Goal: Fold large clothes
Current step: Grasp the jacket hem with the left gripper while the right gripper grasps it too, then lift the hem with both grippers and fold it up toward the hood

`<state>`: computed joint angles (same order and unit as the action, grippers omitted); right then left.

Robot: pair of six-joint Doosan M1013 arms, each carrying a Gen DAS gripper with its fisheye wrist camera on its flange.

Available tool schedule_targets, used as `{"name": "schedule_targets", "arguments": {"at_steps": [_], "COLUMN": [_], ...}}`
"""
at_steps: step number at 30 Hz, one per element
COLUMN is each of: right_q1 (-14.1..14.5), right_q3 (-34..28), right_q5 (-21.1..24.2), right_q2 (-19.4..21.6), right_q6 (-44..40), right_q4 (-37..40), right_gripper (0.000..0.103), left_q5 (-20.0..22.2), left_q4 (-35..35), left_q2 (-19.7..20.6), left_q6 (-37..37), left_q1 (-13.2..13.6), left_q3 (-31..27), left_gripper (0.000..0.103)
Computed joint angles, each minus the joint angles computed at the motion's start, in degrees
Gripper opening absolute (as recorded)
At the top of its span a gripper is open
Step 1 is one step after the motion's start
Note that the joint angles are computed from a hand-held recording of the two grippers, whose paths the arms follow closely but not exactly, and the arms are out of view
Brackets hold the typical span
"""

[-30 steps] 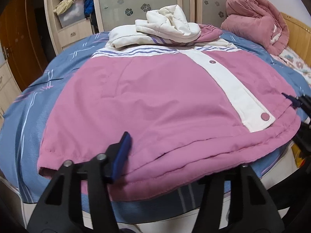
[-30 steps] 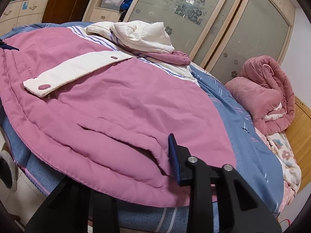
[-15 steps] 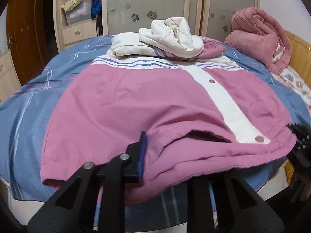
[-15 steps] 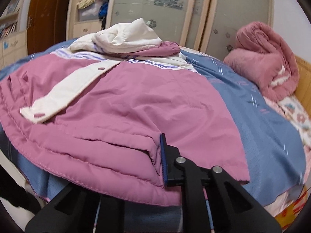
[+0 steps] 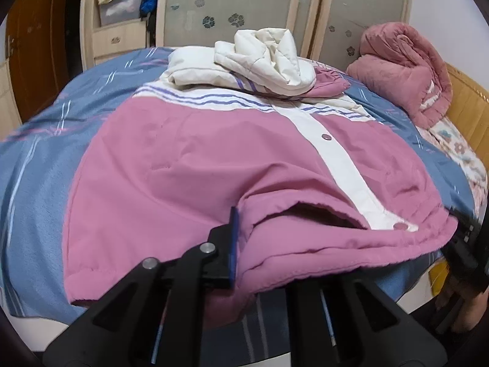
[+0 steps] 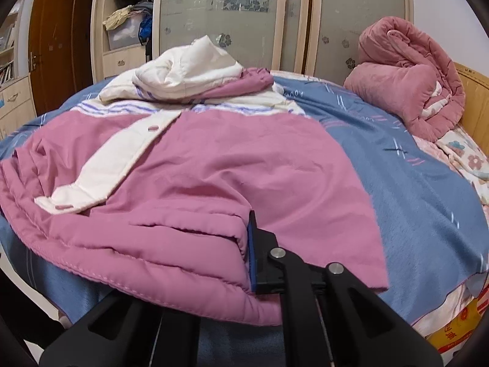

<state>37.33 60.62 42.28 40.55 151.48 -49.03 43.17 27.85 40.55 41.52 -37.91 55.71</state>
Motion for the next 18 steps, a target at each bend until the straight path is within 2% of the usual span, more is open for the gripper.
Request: {"name": "schedule_targets", "arguments": {"at_steps": [11, 18], "right_q1": [0.4, 0.1], "right_q3": [-1.4, -3.9], "right_q5": [0.7, 0.5], "right_q2": [-0.7, -0.5], "right_q6": [2.4, 1.1], "right_q4": [-4.2, -5.1], "right_gripper": [0.007, 0.006], "left_q5": [-2.4, -1.2], "left_q4": [2.4, 7.7], "left_q2": [-1.6, -1.5], "left_q6": [-0.4, -1.2], "left_q1": [0.0, -0.5], "left_q3": [1.2, -0.4], "left_gripper": [0.008, 0.008]}}
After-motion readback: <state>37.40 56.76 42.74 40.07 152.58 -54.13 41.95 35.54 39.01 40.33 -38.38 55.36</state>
